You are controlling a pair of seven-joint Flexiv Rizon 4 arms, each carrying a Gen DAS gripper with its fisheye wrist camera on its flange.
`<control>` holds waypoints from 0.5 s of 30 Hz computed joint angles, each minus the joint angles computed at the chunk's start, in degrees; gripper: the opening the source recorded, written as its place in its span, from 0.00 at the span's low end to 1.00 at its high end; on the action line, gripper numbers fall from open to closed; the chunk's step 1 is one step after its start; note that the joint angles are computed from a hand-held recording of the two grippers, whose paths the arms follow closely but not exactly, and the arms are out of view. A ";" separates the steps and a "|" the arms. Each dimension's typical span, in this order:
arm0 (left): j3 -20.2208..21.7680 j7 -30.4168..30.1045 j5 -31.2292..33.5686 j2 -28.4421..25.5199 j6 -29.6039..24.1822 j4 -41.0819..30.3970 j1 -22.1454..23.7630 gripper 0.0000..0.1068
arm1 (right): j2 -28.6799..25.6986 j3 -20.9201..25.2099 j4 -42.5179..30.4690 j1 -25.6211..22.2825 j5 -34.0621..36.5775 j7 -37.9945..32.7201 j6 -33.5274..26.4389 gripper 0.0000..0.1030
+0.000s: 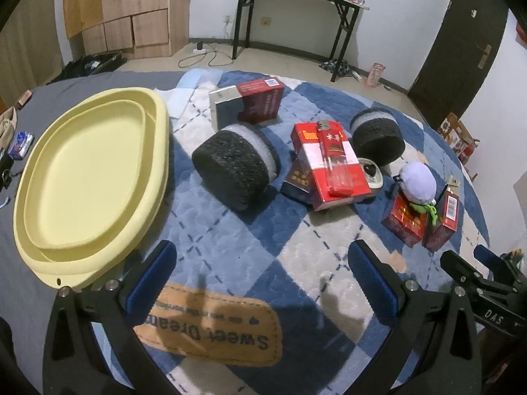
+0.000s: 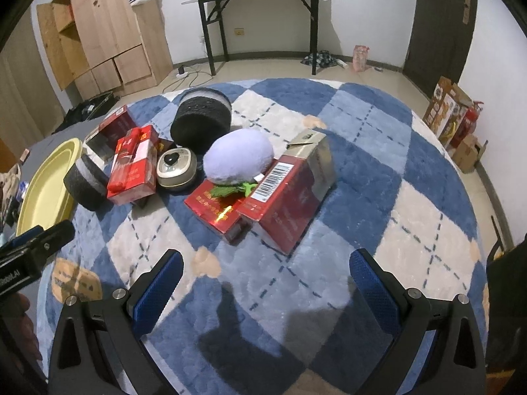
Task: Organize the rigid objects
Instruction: 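Move both tools toward the objects on the rug, then grasp the black foam cylinder with left tool while right tool grasps red barcode box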
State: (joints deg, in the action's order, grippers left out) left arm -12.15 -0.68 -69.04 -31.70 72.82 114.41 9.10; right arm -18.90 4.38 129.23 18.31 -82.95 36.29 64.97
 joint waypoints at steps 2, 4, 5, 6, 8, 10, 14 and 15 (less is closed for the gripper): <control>1.07 -1.52 2.52 -0.49 -0.49 -0.83 -0.13 0.96 | 0.58 -0.03 0.58 -0.23 -0.05 1.02 -0.21 1.00; 2.21 -3.98 6.44 -1.40 -0.46 -2.05 -0.23 0.96 | 1.20 -0.20 1.33 -0.99 -0.84 3.53 0.68 1.00; 2.20 -4.62 7.65 -1.77 0.36 -2.38 -0.02 0.96 | 1.64 -0.45 1.95 -1.80 -2.28 5.93 1.99 1.00; 2.01 -5.36 8.72 -2.11 0.98 -2.76 0.36 0.96 | 1.81 -0.47 2.18 -2.36 -2.91 7.21 2.52 1.00; 1.36 -7.23 10.34 -2.33 0.40 -3.24 1.74 0.96 | 2.86 -0.30 3.38 -3.55 -3.55 9.75 2.98 1.00; 0.72 -8.78 11.44 -2.33 -0.09 -3.30 2.78 0.96 | 4.40 0.20 4.86 -4.18 -2.44 10.40 1.85 1.00; 0.03 -10.38 13.57 -1.92 -1.10 -3.04 4.00 0.96 | 5.83 0.66 6.57 -5.28 -1.10 13.29 2.67 1.00; -0.05 -10.68 13.98 -1.79 -1.02 -2.92 4.07 0.96 | 5.89 0.40 6.75 -5.82 -2.08 14.51 3.85 1.00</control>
